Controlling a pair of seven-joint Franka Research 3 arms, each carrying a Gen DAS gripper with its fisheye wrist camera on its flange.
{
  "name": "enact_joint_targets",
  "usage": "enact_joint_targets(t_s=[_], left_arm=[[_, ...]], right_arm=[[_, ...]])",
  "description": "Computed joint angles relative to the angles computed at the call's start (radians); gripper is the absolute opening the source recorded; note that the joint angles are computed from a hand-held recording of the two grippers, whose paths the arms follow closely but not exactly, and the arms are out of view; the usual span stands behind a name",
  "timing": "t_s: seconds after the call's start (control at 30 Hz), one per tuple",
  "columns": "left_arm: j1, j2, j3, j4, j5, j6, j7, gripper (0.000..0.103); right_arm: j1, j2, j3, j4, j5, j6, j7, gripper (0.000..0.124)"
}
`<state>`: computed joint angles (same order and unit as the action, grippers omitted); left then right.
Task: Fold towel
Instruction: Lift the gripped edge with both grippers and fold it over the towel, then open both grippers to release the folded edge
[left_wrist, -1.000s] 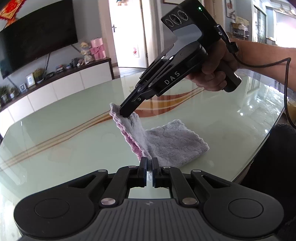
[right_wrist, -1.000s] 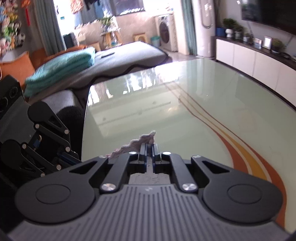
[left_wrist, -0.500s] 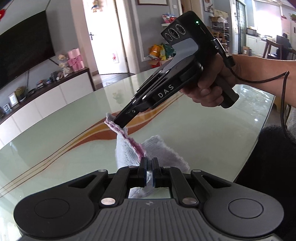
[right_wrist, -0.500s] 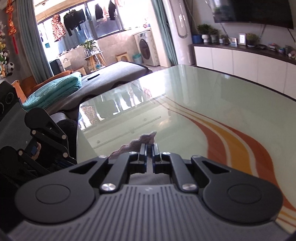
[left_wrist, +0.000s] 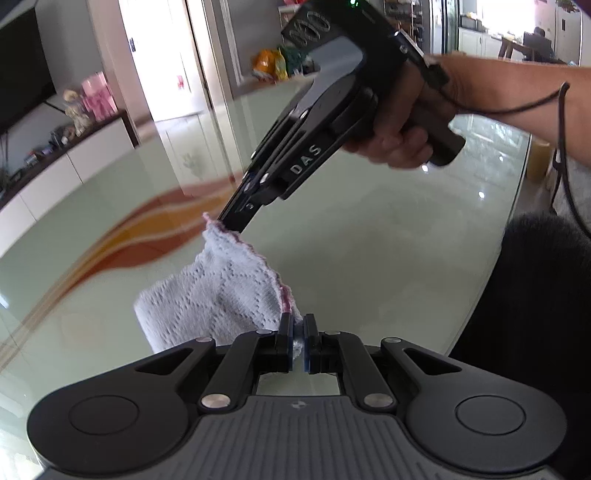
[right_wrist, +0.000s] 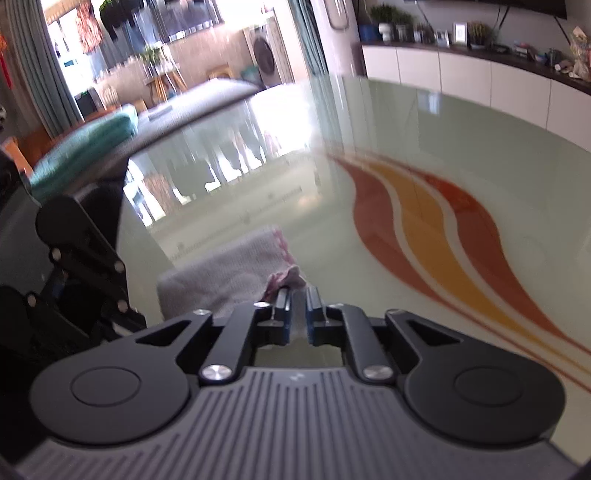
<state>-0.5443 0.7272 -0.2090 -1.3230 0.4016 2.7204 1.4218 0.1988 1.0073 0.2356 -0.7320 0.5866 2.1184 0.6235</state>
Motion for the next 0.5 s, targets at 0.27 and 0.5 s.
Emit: enact_joint_targets(t_s=[0.27, 0.5], left_arm=[[-0.001, 0.016, 0.006, 0.019, 0.004, -0.013, 0.005, 0.015], [0.030, -0.117, -0.008, -0.204, 0.016, 0.196, -0.001, 0.044]], right_arm=[[-0.002, -0.151, -0.022, -0.268, 0.007, 0.178, -0.011, 0.027], [-0.017, -0.317, -0.005, -0.544, 0.111, 0.421, 0.082, 0.029]])
